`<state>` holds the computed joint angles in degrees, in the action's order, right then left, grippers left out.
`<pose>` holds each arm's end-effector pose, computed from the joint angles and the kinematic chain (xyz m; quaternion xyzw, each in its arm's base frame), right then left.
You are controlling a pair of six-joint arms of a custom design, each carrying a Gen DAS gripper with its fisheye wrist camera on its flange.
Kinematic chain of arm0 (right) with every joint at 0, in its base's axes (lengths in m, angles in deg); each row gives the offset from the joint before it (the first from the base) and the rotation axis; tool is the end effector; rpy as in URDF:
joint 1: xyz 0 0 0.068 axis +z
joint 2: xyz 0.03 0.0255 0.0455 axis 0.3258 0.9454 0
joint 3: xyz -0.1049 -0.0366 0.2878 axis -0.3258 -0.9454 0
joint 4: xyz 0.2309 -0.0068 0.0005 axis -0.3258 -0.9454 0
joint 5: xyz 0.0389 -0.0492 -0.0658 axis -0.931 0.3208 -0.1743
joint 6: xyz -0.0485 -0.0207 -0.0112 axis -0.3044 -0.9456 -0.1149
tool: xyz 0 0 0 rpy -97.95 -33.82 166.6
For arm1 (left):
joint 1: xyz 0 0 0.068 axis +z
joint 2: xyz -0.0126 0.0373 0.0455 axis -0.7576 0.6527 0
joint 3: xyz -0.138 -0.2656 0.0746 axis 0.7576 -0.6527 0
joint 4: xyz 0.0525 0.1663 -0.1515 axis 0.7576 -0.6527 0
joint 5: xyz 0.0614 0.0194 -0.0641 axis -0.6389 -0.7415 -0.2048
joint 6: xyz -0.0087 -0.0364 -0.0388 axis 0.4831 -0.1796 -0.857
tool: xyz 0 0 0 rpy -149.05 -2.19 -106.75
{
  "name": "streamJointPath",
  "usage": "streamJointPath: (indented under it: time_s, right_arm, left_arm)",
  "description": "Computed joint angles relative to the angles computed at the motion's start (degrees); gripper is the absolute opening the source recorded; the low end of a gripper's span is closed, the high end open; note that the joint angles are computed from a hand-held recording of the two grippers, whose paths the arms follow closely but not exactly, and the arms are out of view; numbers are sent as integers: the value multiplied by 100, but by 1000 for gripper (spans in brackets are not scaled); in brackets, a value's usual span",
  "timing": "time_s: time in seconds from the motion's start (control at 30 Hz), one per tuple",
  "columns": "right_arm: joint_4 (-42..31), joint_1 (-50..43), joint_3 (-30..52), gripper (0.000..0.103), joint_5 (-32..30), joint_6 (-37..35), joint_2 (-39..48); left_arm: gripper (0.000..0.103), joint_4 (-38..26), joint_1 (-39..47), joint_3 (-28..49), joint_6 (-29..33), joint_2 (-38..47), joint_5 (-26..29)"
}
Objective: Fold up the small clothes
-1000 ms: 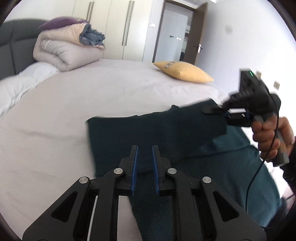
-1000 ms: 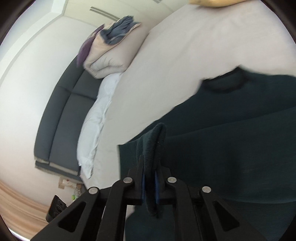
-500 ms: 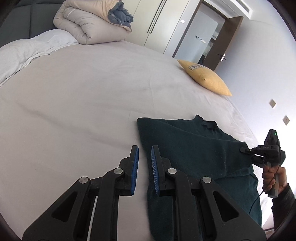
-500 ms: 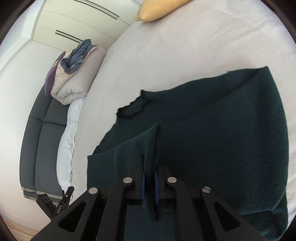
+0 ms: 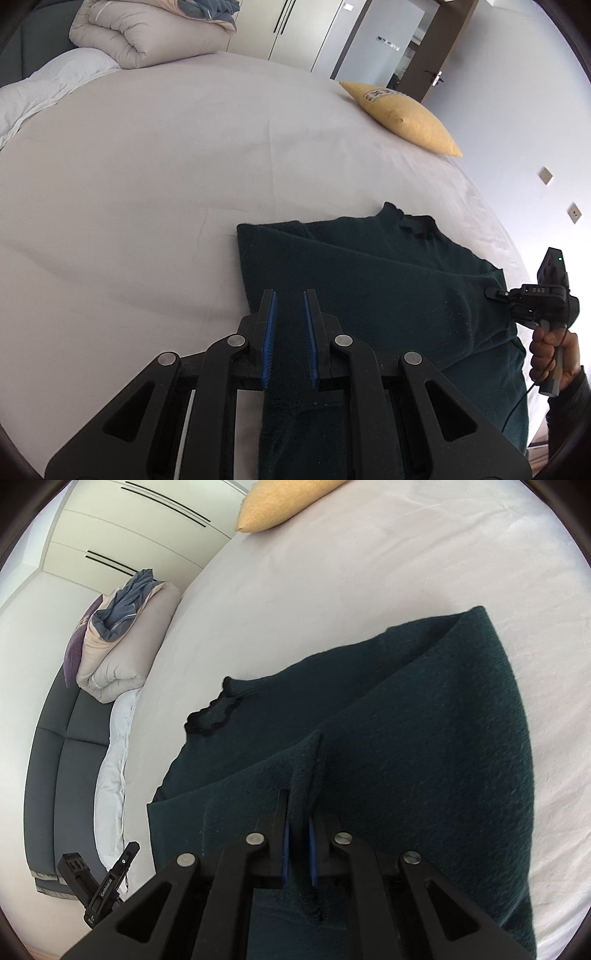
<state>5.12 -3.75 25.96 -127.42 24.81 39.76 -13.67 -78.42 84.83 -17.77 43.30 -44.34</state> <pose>0.3358 -0.1139 0.2389 0.0230 0.9264 0.3465 0.1452 0.1345 -0.0642 0.2771 -0.1770 0.9163 -0.1032 0.3441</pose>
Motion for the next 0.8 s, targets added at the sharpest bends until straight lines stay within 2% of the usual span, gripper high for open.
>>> streamJointPath:
  time_s: [0.33, 0.53, 0.8]
  right_arm:
    - [169, 85, 23, 10, 103, 9, 68]
    - [312, 232, -4, 10, 410, -31, -65]
    - [565, 221, -155, 8, 422, 73, -67]
  left_arm:
    - [14, 461, -280, -109, -111, 544, -123]
    - [14, 642, -629, -107, -286, 885, -263]
    - [14, 733, -332, 21, -97, 1259, -192]
